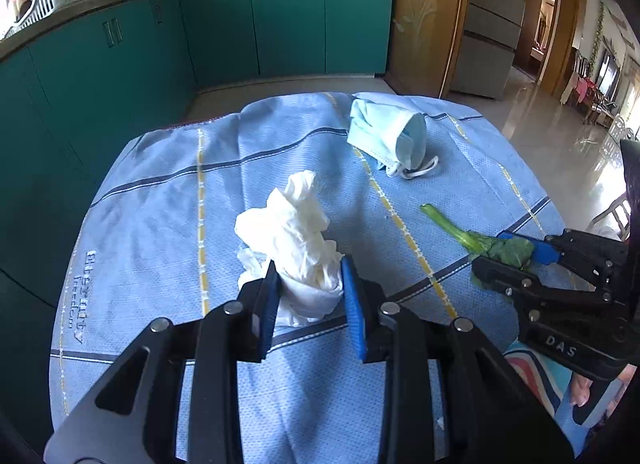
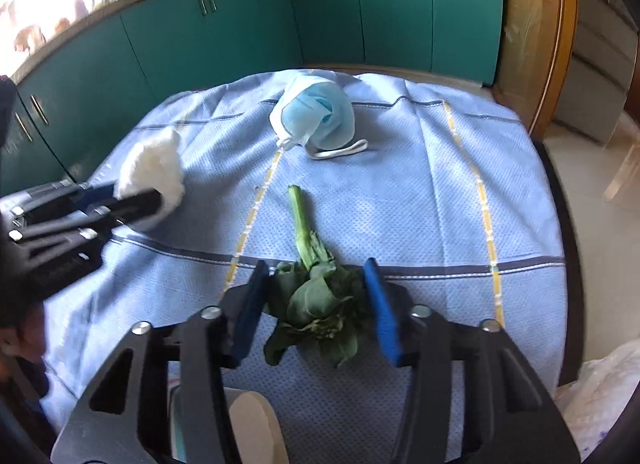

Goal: Collect trash
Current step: 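Grasp the crumpled tissue with the left gripper while the right gripper grasps the green vegetable, then hold the green vegetable in the right gripper while the left gripper regrasps the tissue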

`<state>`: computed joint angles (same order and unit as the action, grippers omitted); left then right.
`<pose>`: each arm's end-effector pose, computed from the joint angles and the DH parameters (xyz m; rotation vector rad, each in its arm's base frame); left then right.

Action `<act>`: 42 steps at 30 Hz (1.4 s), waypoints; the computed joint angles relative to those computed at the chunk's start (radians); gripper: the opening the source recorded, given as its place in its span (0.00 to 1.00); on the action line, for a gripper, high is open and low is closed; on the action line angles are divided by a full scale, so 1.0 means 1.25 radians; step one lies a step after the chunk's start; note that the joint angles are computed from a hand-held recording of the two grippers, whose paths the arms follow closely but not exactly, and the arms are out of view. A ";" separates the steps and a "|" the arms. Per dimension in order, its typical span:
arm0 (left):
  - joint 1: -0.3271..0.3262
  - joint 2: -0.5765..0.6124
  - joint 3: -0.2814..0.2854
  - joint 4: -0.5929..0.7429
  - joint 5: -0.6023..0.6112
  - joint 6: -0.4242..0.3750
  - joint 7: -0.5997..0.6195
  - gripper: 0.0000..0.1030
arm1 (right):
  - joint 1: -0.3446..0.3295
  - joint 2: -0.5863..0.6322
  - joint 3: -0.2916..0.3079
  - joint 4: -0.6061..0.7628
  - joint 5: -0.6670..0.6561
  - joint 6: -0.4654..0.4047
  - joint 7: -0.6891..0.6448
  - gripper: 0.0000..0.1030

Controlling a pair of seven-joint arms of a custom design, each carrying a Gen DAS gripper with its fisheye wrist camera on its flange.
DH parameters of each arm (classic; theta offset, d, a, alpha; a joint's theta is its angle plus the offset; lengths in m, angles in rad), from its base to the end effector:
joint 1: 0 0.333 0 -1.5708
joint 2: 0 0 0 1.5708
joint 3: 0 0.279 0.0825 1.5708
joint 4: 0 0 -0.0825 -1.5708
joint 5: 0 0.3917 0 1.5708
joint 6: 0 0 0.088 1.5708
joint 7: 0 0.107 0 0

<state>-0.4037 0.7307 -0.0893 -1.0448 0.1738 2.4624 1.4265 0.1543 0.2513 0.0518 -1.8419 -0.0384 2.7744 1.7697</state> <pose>0.7019 -0.3484 0.4613 -1.4542 2.1953 -0.7800 0.6516 0.1356 0.4313 -1.8195 1.7622 -0.5094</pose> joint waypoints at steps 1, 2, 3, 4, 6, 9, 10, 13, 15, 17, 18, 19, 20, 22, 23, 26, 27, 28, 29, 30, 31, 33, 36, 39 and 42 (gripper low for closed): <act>0.003 -0.009 -0.001 -0.013 -0.002 0.008 -0.002 0.30 | 0.001 -0.006 -0.003 -0.007 -0.005 0.005 0.004 0.28; 0.004 -0.027 -0.001 -0.039 -0.003 0.021 -0.006 0.30 | 0.001 -0.012 -0.003 -0.016 -0.006 0.012 0.008 0.23; 0.009 -0.044 -0.003 -0.062 -0.007 0.035 -0.009 0.30 | 0.000 -0.021 -0.002 -0.028 -0.001 0.021 0.009 0.22; 0.015 -0.063 -0.008 -0.089 -0.013 0.051 -0.007 0.30 | -0.002 -0.033 -0.001 -0.043 0.002 0.032 0.008 0.21; 0.023 -0.099 -0.016 -0.140 -0.024 0.087 -0.003 0.30 | 0.007 -0.062 -0.011 -0.078 -0.026 0.057 0.030 0.21; 0.045 -0.158 -0.037 -0.226 -0.051 0.143 0.026 0.30 | 0.019 -0.123 -0.024 -0.146 -0.083 0.095 0.071 0.21; 0.050 -0.177 -0.042 -0.254 -0.060 0.159 0.034 0.30 | 0.020 -0.145 -0.026 -0.169 -0.098 0.107 0.083 0.21; 0.063 -0.235 -0.060 -0.337 -0.090 0.207 0.066 0.30 | 0.019 -0.193 -0.028 -0.216 -0.118 0.134 0.105 0.21; 0.071 -0.267 -0.072 -0.381 -0.112 0.230 0.085 0.30 | 0.017 -0.229 -0.030 -0.253 -0.077 0.156 0.081 0.21; 0.078 -0.288 -0.082 -0.412 -0.133 0.243 0.109 0.30 | 0.016 -0.269 -0.037 -0.298 -0.056 0.175 0.077 0.21; 0.079 -0.294 -0.083 -0.422 -0.138 0.245 0.120 0.30 | 0.015 -0.288 -0.041 -0.320 -0.048 0.183 0.079 0.21; 0.077 -0.296 -0.081 -0.427 -0.138 0.243 0.126 0.30 | 0.016 -0.299 -0.045 -0.334 -0.043 0.189 0.081 0.21; 0.073 -0.296 -0.077 -0.430 -0.135 0.237 0.126 0.30 | 0.020 -0.317 -0.053 -0.356 -0.026 0.191 0.075 0.21; 0.062 -0.288 -0.065 -0.425 -0.117 0.213 0.115 0.30 | 0.023 -0.333 -0.064 -0.378 -0.008 0.193 0.075 0.21; 0.058 -0.283 -0.060 -0.421 -0.109 0.202 0.110 0.30 | 0.021 -0.334 -0.064 -0.381 -0.009 0.191 0.080 0.21; 0.045 -0.270 -0.048 -0.403 -0.081 0.162 0.086 0.30 | 0.009 -0.345 -0.059 -0.396 -0.029 0.181 0.108 0.21; 0.045 -0.268 -0.048 -0.401 -0.078 0.155 0.082 0.30 | 0.008 -0.348 -0.060 -0.398 -0.032 0.176 0.111 0.21; 0.046 -0.268 -0.049 -0.400 -0.077 0.148 0.078 0.30 | 0.010 -0.349 -0.061 -0.400 -0.032 0.173 0.112 0.21; 0.047 -0.264 -0.050 -0.395 -0.076 0.140 0.075 0.30 | 0.008 -0.349 -0.059 -0.401 -0.036 0.169 0.116 0.21; 0.048 -0.264 -0.050 -0.397 -0.074 0.139 0.074 0.30 | 0.004 -0.349 -0.055 -0.401 -0.047 0.166 0.125 0.21; 0.046 -0.264 -0.049 -0.396 -0.068 0.137 0.070 0.30 | 0.000 -0.347 -0.051 -0.401 -0.057 0.164 0.134 0.21; 0.046 -0.265 -0.049 -0.398 -0.061 0.135 0.067 0.30 | -0.004 -0.345 -0.047 -0.399 -0.074 0.156 0.146 0.21; 0.049 -0.268 -0.051 -0.403 -0.062 0.135 0.063 0.30 | 0.002 -0.341 -0.048 -0.396 -0.079 0.148 0.146 0.21; 0.049 -0.269 -0.050 -0.402 -0.059 0.132 0.056 0.30 | 0.007 -0.338 -0.050 -0.395 -0.076 0.144 0.140 0.21; 0.050 -0.269 -0.051 -0.402 -0.056 0.129 0.058 0.30 | 0.005 -0.338 -0.048 -0.395 -0.082 0.142 0.146 0.21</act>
